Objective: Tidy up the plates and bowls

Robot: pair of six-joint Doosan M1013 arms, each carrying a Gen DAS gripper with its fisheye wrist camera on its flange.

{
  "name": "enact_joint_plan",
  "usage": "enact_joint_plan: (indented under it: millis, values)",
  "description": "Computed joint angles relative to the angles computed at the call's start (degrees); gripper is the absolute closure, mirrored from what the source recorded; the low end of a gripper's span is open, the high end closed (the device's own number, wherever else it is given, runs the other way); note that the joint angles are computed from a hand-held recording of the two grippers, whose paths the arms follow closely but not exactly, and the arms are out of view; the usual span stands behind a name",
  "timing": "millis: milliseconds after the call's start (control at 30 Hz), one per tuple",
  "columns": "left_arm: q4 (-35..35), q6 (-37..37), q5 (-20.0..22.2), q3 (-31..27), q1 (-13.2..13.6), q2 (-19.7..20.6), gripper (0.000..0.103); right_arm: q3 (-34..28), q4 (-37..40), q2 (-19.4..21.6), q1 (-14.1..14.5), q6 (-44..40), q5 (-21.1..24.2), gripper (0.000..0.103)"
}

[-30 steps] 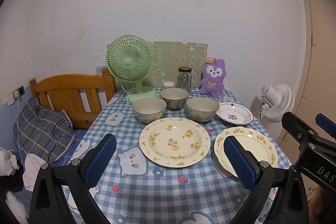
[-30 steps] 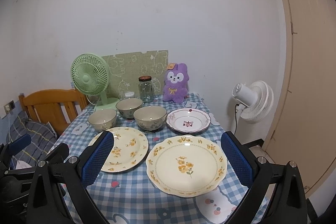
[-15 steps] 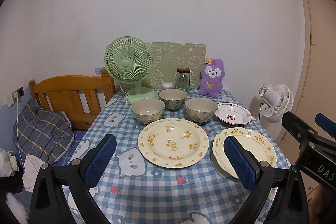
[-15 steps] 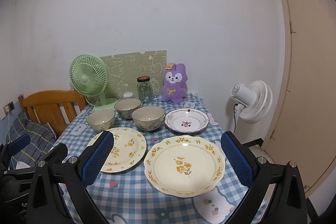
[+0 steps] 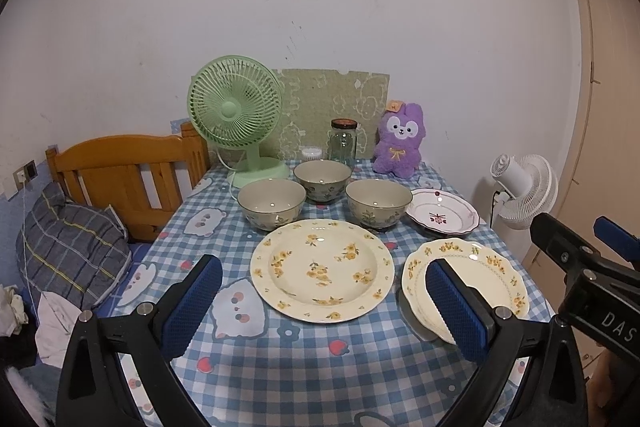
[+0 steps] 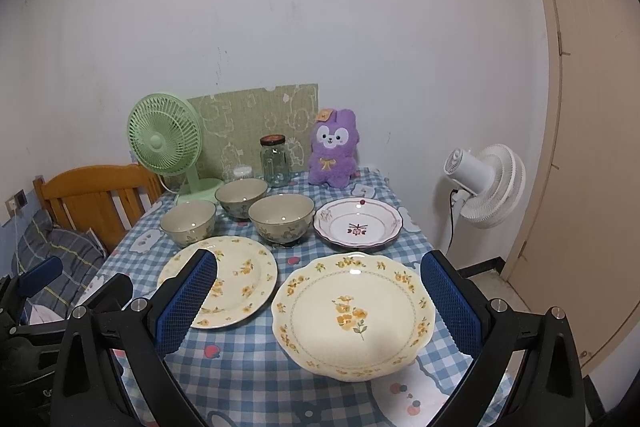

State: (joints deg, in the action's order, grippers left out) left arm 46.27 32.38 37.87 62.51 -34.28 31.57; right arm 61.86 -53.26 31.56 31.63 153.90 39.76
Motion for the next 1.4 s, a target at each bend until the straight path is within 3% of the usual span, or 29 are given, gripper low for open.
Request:
enact_joint_plan:
  millis: [133, 400, 967, 1133, 1400]
  values:
    - [-2.5, 2.0, -0.3, -1.6, 0.5, 1.4, 0.002, -1.1, 1.7, 0.9, -0.6, -1.9, -0.3, 0.001]
    - [-8.9, 8.4, 3.1, -7.5, 0.7, 6.1, 0.005, -3.7, 7.1, 3.6, -2.4, -7.7, 1.1, 0.001]
    - [-24.3, 19.4, 13.0, -22.8, 0.5, 17.0, 0.013, -6.2, 15.9, 7.7, -6.9, -14.3, 3.9, 0.002]
    - [-25.0, 20.8, 16.1, -26.2, 0.0, 19.2, 0.014, -6.1, 18.0, 8.3, -7.9, -15.2, 4.9, 0.003]
    - [-27.3, 22.5, 22.1, -32.5, -0.1, 23.1, 0.029, -5.8, 19.6, 8.8, -9.1, -15.0, 7.5, 0.004]
